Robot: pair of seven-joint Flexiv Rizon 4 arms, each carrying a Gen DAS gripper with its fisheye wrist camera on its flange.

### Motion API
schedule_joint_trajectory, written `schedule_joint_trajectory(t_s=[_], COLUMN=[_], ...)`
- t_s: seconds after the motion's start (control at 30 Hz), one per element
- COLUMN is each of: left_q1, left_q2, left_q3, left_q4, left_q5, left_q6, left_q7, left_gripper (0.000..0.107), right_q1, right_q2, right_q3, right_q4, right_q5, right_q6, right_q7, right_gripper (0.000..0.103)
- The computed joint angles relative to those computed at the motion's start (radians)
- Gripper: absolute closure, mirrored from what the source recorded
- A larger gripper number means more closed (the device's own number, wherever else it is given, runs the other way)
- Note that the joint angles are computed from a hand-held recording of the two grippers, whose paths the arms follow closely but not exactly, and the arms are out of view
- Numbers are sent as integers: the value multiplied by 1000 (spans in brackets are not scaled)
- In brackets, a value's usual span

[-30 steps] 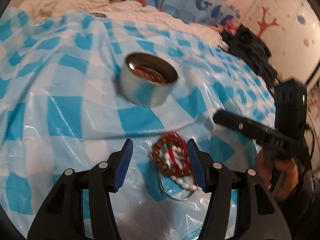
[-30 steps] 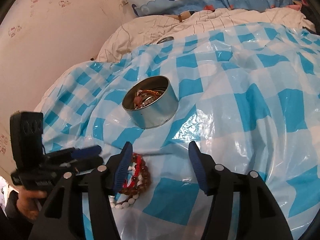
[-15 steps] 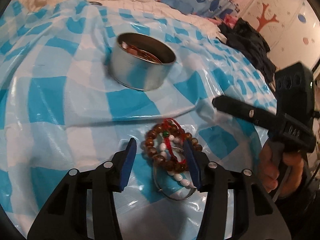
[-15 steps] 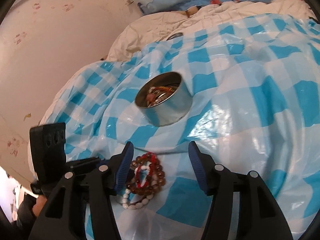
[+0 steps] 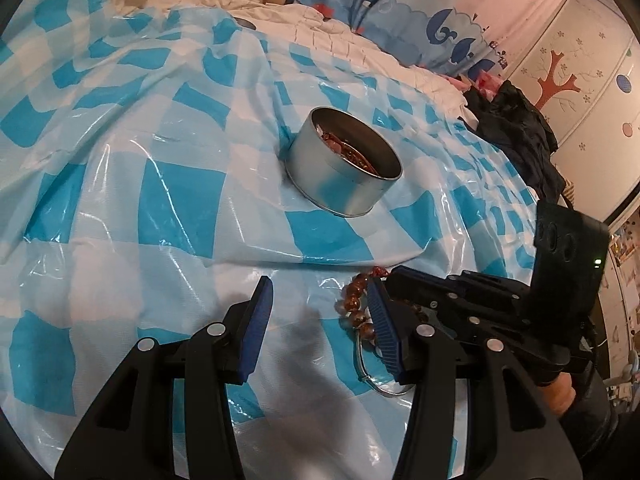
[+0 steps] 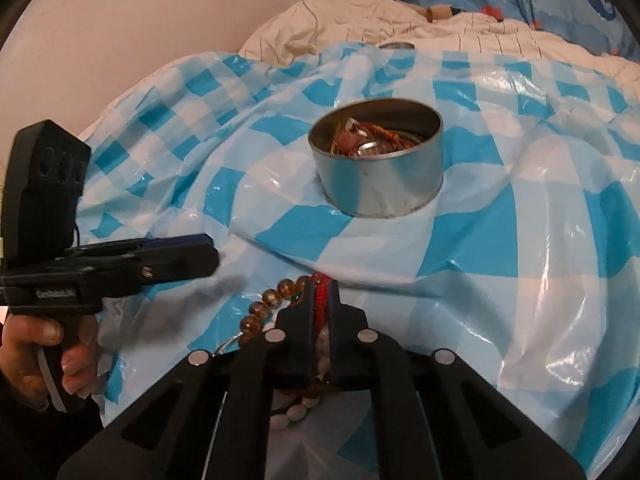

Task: Organize jewelry
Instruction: 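Return both tools to the pile and close the right tool on a red bead bracelet, then grasp the brown bead bracelet with the left tool while the right tool carries the red bracelet into the tin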

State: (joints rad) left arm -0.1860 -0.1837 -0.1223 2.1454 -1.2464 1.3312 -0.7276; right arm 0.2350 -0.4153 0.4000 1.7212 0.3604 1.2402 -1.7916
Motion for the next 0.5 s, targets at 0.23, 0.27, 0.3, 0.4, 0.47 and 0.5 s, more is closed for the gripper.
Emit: schedule_joint_trajectory(t_s=[0.23, 0.27, 0.3, 0.4, 0.47, 0.5], left_q1=[-2, -4, -4, 2, 8, 9], left_q2=[-20, -28, -34, -57, -67, -75], left_q3=[-7, -8, -10, -18, -27, -32], left_q4=[-18, -25, -29, -45, -52, -58], left_q5=[66, 100, 120, 170, 189, 202], left_q6=[-50, -53, -54, -57, -61, -58], left_q7=[0, -14, -24, -58, -68, -72], left_gripper=[61, 61, 61, 61, 61, 61], right_q1=[-34, -39, -52, -68, -71, -73], right_q2=[42, 47, 52, 62, 62, 61], right_q3=[25, 26, 32, 35, 29, 27], right_q4=[10, 9, 6, -2, -10, -15], right_q5=[64, 75, 95, 134, 150, 159], right_q6=[55, 61, 65, 66, 59, 52], right_q7=[-31, -33, -42, -59, -57, -55], right_gripper=[97, 97, 97, 97, 97, 97])
